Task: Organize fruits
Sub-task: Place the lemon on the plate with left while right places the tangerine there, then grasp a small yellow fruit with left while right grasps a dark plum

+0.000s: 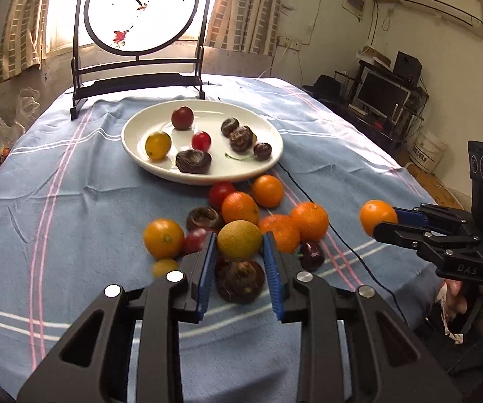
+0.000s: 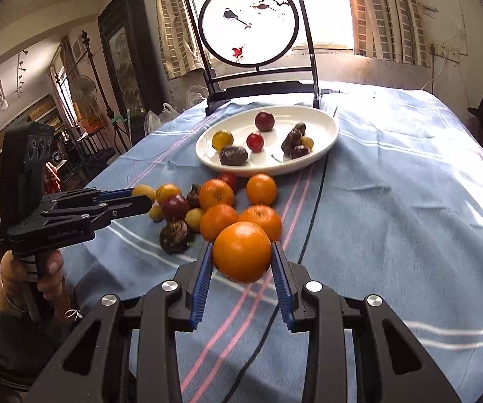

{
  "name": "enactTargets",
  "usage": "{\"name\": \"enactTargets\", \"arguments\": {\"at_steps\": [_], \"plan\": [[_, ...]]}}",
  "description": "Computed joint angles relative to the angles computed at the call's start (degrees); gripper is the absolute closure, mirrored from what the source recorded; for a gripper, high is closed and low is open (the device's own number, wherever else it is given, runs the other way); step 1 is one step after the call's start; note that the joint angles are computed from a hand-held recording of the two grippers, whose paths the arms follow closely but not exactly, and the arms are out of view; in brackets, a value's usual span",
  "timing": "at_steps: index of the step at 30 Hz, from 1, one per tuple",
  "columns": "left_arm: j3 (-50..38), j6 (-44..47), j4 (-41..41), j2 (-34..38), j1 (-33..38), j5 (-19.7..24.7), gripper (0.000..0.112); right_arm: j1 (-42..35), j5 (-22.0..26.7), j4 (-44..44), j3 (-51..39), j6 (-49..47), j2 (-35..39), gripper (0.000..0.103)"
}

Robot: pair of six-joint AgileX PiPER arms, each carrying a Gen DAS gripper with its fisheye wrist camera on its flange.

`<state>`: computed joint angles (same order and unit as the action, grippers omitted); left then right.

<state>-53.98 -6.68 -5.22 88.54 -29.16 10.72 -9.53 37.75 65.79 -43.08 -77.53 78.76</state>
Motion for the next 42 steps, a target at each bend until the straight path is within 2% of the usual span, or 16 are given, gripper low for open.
{"name": "enactTargets", "arguments": {"at_steps": [4,7,11,13,15,16,18,20,22,24,28,30,33,35,38,42], "plan": [[-12.2,5.4,-2.2,6.7,3.8,4.4,0.085,4.3,0.1,-3.6,-13.5,8.1,7.3,0.068],[-23.7,7.3,-3.7,14.8,6.3,7.7,0.085,8.0,-0.6,-9.7,-26.0,17.4,15.7,0.068],[-41.7,4.5,-1.3,27.2,8.3,17.0,0.085,11.4,-0.6,-19.9,-41.6,30.4,28.0,0.067],[-50.7,6.3,-3.2,32.9,9.4,22.6,0.084,12.6,-0.1,-23.7,-47.3,34.6,32.6,0.067],[-54.9,5.7,-4.9,35.6,10.6,25.3,0.078,13.3,-1.4,-25.9,-49.2,36.5,34.4,0.066],[-55.7,6.1,-6.5,35.9,11.3,26.4,0.068,13.4,-1.9,-26.6,-49.2,37.3,34.5,0.066],[-51.3,7.0,-8.4,32.7,12.4,24.2,0.064,12.9,-2.7,-25.1,-46.5,35.5,32.5,0.066],[-43.6,10.6,-11.8,27.2,13.3,20.9,0.049,12.4,-4.1,-22.7,-41.2,31.7,28.6,0.066],[-33.9,13.7,-13.1,20.6,13.3,16.7,0.041,11.1,-4.8,-18.8,-34.6,26.3,23.9,0.066],[-25.7,13.2,-9.2,14.9,12.2,14.4,0.041,9.3,-4.3,-14.7,-28.1,21.2,19.4,0.063],[-10.1,7.3,4.1,7.1,7.6,10.5,0.041,6.5,-5.3,-7.3,-14.9,10.8,10.8,0.061],[-5.0,2.8,10.3,5.8,5.5,9.3,0.044,5.6,-5.4,-5.3,-10.6,8.0,8.3,0.061],[-1.5,-3.1,16.7,6.6,3.9,7.6,0.055,4.4,-4.3,-3.6,-6.3,4.9,6.4,0.061],[-2.6,-2.9,15.4,8.0,4.3,8.3,0.07,4.6,-5.1,-3.1,-4.4,4.2,5.6,0.064],[-4.8,2.2,8.8,9.6,6.0,8.8,0.072,4.2,-4.2,-2.9,-2.8,4.6,5.5,0.065],[-6.0,-3.3,15.7,10.7,3.9,9.1,0.078,4.5,-3.6,-2.2,-0.6,3.1,4.3,0.065]]}}
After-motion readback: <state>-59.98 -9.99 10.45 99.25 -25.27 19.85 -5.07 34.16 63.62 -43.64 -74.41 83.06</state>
